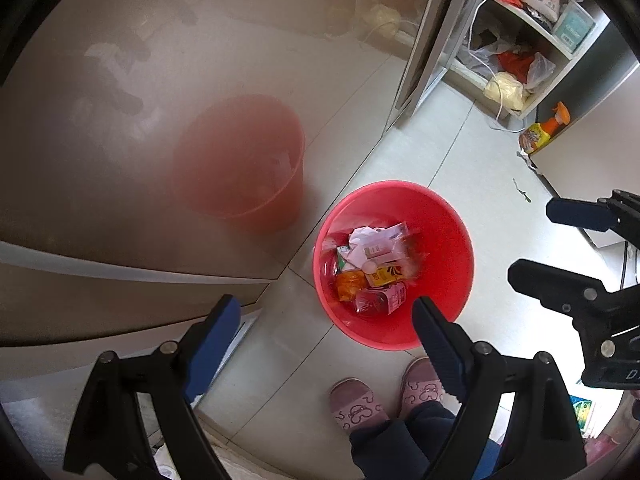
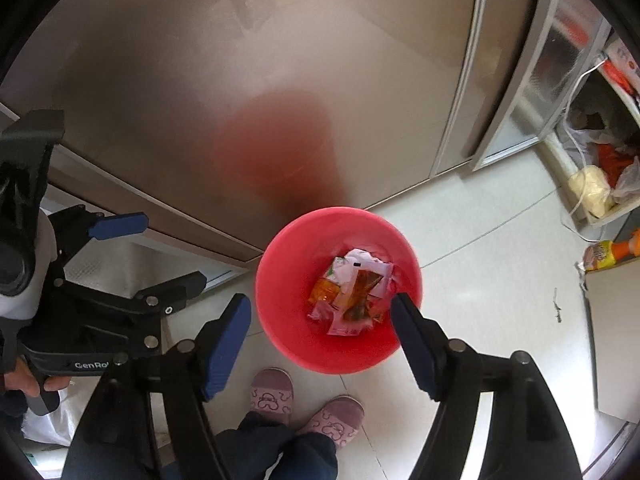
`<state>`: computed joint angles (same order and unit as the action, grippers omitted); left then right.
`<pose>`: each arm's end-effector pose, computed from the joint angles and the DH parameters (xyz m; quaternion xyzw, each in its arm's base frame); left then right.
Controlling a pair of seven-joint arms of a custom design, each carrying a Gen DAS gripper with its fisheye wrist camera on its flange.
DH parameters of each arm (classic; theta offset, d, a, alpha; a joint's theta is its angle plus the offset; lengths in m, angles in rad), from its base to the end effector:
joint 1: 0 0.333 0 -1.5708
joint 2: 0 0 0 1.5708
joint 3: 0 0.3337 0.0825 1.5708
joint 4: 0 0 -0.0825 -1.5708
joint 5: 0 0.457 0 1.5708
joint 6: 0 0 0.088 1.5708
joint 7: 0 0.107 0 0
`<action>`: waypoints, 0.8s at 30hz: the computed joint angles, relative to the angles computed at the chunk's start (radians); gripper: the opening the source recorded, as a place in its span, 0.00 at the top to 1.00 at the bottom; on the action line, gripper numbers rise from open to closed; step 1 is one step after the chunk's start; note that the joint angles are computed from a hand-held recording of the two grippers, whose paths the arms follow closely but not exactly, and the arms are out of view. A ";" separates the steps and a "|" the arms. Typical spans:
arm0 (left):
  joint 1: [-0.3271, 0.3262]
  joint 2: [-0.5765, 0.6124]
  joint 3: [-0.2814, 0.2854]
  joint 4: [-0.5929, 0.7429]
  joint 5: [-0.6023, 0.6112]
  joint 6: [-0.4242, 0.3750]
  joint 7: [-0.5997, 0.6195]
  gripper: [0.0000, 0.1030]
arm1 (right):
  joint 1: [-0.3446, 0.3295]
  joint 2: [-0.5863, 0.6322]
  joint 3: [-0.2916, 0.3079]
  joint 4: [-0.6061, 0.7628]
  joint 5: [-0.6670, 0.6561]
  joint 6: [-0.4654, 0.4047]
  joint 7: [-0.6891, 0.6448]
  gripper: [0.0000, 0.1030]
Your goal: Collect trash
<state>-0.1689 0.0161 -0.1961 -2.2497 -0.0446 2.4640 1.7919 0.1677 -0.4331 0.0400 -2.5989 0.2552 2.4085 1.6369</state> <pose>0.5596 -0.2137 0.3486 -0.4844 0.8691 -0.0861 0.0518 0.4605 0.0980 0.4000 -0.6889 0.7094 -0.0032 0.1491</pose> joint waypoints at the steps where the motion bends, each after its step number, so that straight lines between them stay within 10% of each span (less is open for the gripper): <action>1: 0.000 -0.011 -0.001 -0.002 -0.012 -0.008 0.011 0.16 | -0.003 -0.013 0.003 -0.001 -0.003 -0.017 0.013 0.32; 24: -0.021 -0.456 0.113 0.197 -0.093 -0.411 0.072 0.15 | -0.032 -0.251 0.146 0.413 -0.227 -0.467 0.431 0.29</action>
<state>-0.1901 -0.4403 -0.0836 -2.0526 -0.1375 2.0529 1.8638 0.1354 -0.6836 0.1858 -2.1854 0.0280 1.9414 2.0682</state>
